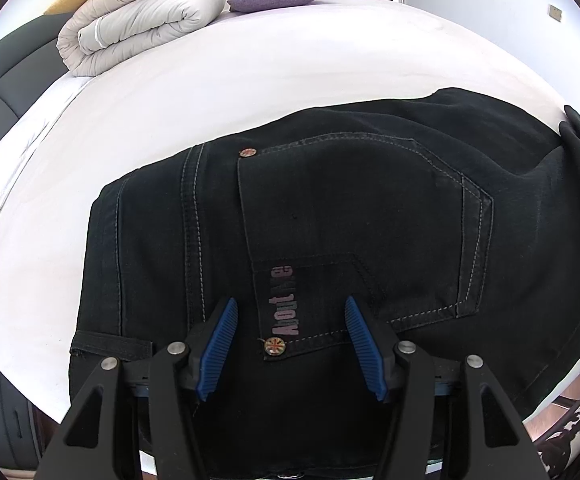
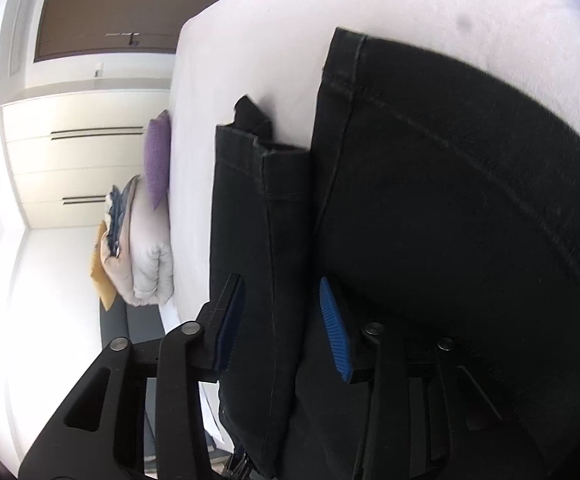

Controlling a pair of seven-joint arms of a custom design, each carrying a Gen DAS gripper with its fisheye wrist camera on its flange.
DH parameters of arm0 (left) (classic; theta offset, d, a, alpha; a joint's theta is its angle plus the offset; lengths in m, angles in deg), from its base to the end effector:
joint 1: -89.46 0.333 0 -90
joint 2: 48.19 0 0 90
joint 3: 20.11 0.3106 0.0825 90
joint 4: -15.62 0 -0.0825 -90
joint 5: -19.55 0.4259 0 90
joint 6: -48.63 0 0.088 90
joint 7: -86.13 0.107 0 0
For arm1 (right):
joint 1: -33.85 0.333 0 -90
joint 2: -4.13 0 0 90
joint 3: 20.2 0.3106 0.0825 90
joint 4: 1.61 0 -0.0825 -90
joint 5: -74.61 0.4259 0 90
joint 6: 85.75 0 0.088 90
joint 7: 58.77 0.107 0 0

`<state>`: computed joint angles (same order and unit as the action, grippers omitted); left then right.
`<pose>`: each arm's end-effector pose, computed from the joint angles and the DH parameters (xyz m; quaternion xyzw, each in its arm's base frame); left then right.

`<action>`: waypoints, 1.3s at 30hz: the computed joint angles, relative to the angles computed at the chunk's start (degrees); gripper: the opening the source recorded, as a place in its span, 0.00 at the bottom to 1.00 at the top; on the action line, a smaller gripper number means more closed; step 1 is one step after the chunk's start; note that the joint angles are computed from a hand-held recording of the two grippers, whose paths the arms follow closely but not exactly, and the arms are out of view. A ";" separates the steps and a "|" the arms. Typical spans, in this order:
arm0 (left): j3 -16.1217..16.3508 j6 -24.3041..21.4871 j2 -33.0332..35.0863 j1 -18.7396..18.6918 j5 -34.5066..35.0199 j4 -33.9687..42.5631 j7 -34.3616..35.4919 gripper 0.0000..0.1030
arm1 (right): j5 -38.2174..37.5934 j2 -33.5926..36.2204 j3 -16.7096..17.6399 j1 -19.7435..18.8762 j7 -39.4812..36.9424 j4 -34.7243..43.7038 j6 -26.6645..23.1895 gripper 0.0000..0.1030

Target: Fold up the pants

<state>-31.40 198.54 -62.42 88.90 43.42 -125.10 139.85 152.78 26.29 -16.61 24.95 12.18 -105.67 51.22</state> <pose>0.5047 -0.1154 0.3997 -0.7185 0.6488 -0.1219 0.2191 0.6940 -0.0589 0.3220 -0.3427 0.8042 0.2024 0.4413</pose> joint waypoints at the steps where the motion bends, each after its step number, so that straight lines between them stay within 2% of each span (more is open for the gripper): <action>1: -0.07 0.05 -0.03 0.06 0.16 -0.06 -0.25 0.58 | -0.76 0.66 -0.13 0.17 -0.30 1.05 0.30 0.35; 4: -0.11 0.22 -0.10 0.08 0.39 -0.23 -0.56 0.58 | -0.90 3.52 0.26 -0.89 -1.66 4.41 -0.82 0.34; 6: -0.04 0.27 -0.14 0.08 0.37 -0.31 -0.43 0.58 | 2.31 4.31 1.44 -2.76 -4.58 4.44 -2.90 0.28; 10: 0.00 0.19 -0.24 0.02 0.13 -0.39 -0.17 0.58 | 6.45 4.62 2.23 -3.55 -9.05 4.50 -3.89 0.26; 12: -0.07 0.04 -0.12 0.02 0.11 -0.25 -0.20 0.58 | 6.67 4.70 1.96 -3.26 -9.31 4.53 -3.82 0.15; 14: -0.12 -0.12 0.04 0.00 0.19 -0.09 -0.28 0.58 | 7.09 3.29 1.13 -4.50 -11.72 1.22 -5.28 0.06; 15: -0.17 -0.34 0.14 -0.03 0.19 0.16 -0.37 0.58 | 6.40 2.68 0.66 -4.04 -11.82 0.71 -4.35 0.03; 19: 0.00 -0.27 0.06 -0.15 0.10 0.05 -0.11 0.58 | 5.16 -2.60 -0.74 -2.40 -15.28 -3.19 0.38 0.02; 22: 0.23 -0.59 0.23 -0.35 -0.46 0.43 0.81 0.59 | 7.17 -7.82 -2.26 -2.20 -17.23 -7.80 0.70 0.02; 25: 0.54 -1.13 0.59 -0.56 -1.30 1.11 2.28 0.59 | 5.77 -12.37 -4.86 -1.69 -15.38 -12.34 0.25 0.02; 28: 0.78 -1.39 0.84 -0.54 -1.96 1.63 3.09 0.60 | 1.61 -16.07 -7.38 -1.02 -12.47 -18.35 2.06 0.02; 29: 0.82 -1.59 0.98 -0.50 -2.09 1.87 3.28 0.61 | 1.39 -16.62 -8.07 -1.01 -11.46 -20.19 2.52 0.02; 31: 0.71 -2.26 1.37 -0.37 -1.92 2.57 3.28 0.62 | 5.45 -16.92 -9.44 -2.03 -13.25 -22.53 -0.45 0.01; 33: 0.74 -3.33 2.00 -0.39 -1.79 3.54 3.65 0.63 | 8.02 -17.38 -9.35 -1.43 -15.57 -23.68 0.28 0.01; 39: 0.89 -4.45 2.82 -0.37 -1.00 4.84 2.95 0.66 | 7.23 -17.11 -9.88 -0.43 -15.22 -23.26 1.05 0.02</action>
<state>-30.50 194.08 -59.60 88.53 42.42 -120.27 142.80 160.01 9.17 -26.49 24.52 -3.04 -128.93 52.27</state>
